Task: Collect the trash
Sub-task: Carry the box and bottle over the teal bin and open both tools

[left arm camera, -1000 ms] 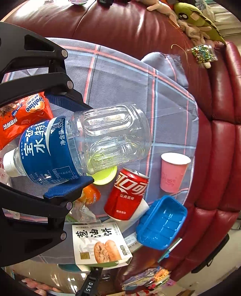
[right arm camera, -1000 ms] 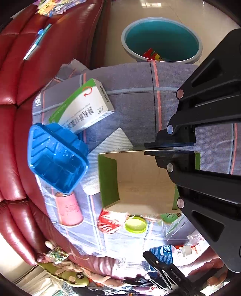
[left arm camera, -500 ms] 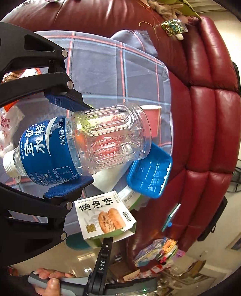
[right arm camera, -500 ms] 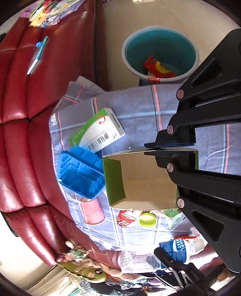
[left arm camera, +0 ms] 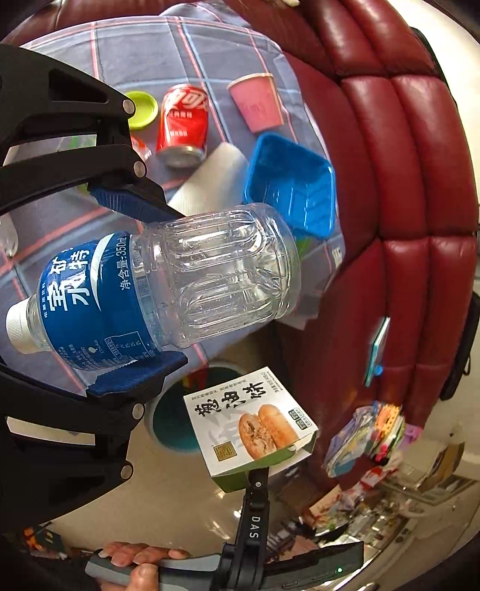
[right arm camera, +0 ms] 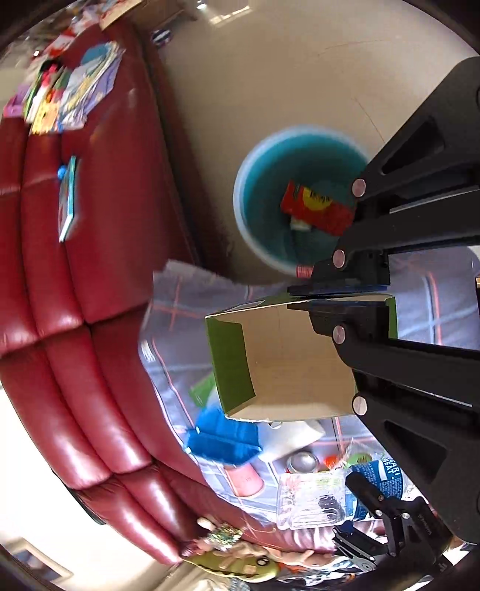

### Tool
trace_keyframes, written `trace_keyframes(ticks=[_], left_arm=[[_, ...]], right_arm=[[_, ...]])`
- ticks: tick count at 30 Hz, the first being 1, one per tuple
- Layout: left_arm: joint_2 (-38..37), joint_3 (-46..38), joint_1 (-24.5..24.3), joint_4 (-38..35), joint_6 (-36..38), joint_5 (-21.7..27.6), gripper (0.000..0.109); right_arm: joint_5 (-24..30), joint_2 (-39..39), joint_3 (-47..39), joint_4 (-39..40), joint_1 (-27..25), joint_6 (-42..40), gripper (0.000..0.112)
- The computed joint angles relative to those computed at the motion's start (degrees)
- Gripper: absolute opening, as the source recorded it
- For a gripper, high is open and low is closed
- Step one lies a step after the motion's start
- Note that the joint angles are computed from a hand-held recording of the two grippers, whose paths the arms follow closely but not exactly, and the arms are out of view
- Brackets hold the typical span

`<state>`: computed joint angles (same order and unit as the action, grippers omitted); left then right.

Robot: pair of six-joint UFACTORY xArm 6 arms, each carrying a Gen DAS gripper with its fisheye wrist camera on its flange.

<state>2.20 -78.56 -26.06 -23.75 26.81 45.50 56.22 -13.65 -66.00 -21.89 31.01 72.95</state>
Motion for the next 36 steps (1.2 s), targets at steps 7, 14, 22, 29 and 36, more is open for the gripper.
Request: trace_keyframes(ticks=[7, 14, 22, 29, 36], left_arm=[[4.2, -3.3, -6.8, -0.8, 0.2, 0.8, 0.069], [10.9, -9.5, -11.9, 0.8, -0.8, 1.5, 0.069], [20.0, -19.0, -15.7, 2.8, -2.9, 3.8, 0.069], [24.6, -23.6, -17.1, 4.5, -4.5, 5.7, 0.069], [27.7, -25.9, -18.1, 5.5, -5.9, 6.4, 0.069]], right_arm=[[1.1, -11.2, 12.6, 0.9, -4.6, 1.3, 0.003], [-2.3, -17.0, 22.9, 4.4, -10.1, -0.8, 0.004], [-8.8, -18.0, 30.3, 10.7, -15.5, -5.4, 0.03], [-9.8, -19.5, 32.2, 8.8, -16.6, -4.8, 0.074], [-9.5, -19.9, 32.7, 9.6, -18.1, -4.2, 0.085]])
